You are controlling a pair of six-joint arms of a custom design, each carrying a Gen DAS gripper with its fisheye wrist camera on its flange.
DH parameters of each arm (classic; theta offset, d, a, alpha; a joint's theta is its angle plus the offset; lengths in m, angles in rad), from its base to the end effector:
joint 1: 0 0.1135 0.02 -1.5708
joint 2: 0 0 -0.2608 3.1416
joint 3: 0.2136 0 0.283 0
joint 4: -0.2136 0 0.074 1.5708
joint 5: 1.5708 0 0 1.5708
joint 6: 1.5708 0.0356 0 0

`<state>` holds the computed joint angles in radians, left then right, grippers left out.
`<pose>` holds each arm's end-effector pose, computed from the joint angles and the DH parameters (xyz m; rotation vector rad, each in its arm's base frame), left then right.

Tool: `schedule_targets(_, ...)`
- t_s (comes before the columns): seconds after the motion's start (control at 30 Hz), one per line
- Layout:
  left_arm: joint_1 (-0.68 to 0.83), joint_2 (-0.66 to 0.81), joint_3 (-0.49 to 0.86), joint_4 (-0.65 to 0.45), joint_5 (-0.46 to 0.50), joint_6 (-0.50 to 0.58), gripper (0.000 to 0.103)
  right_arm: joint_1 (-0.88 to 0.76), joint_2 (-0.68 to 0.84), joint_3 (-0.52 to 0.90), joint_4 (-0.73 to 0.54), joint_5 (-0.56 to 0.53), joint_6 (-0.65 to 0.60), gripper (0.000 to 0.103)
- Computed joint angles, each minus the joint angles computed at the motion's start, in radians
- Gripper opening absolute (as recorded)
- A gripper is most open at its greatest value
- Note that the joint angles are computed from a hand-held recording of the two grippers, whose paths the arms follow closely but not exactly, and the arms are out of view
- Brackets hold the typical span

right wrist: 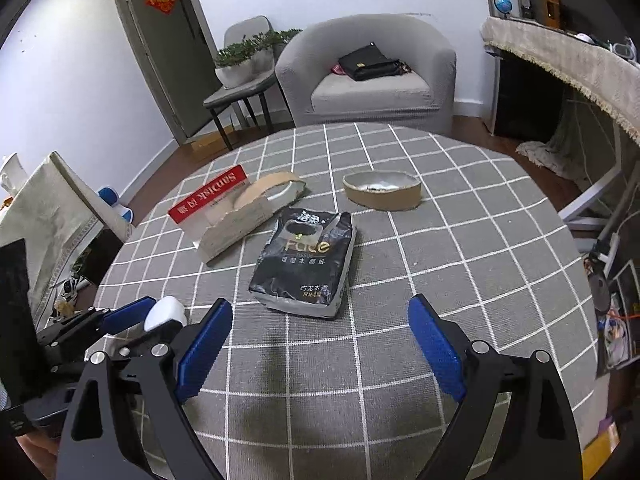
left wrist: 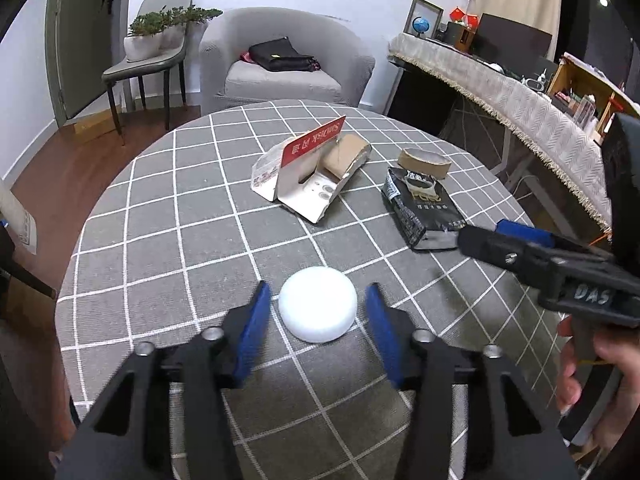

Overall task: Collect trash
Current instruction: 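Grasp the white ball with the left tool while the right tool grasps the black Face tissue pack, then drop the white ball into the teal bin with the left tool while the right tool carries the tissue pack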

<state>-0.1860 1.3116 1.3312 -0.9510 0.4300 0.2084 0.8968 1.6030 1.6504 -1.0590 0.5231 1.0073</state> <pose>0.2842 -0.0686 0.3456 0.6539 2.3684 -0.5260 0.2370 0.2682 0.3583 0.3163 2.3830 0.1885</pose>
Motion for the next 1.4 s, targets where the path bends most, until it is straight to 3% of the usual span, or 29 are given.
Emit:
schedule_targets(0.2,0.022,0.015,0.018,-0.009,0.02,0.018,0.042,-0.003,0.108,0.114,-0.051,-0.004,-0.037,0.09)
schedule_targets(0.47,0.133,0.034,0.073,-0.072,0.129,0.051,0.042,-0.006,0.211,0.223,-0.135,0.022,-0.034,0.09)
schedule_targets(0.7,0.218,0.049,0.1,-0.092,0.118,0.145,0.042,-0.018,0.278,0.296,-0.183,0.046,0.006,0.09)
schedule_targets(0.93,0.323,0.089,0.159,-0.153,0.194,0.206,0.042,-0.022,0.335,0.372,-0.25,0.068,0.023,0.057)
schedule_targets(1.1,0.387,0.111,0.197,-0.186,0.228,0.232,0.042,-0.022,0.321,0.381,-0.232,0.064,0.032,0.054)
schedule_targets(1.27,0.452,0.143,0.235,-0.209,0.239,0.263,0.042,0.005,0.383,0.521,-0.3,0.087,0.018,0.054)
schedule_targets(1.4,0.499,0.168,0.262,-0.225,0.247,0.285,0.042,0.031,0.482,0.714,-0.371,0.101,-0.011,0.054)
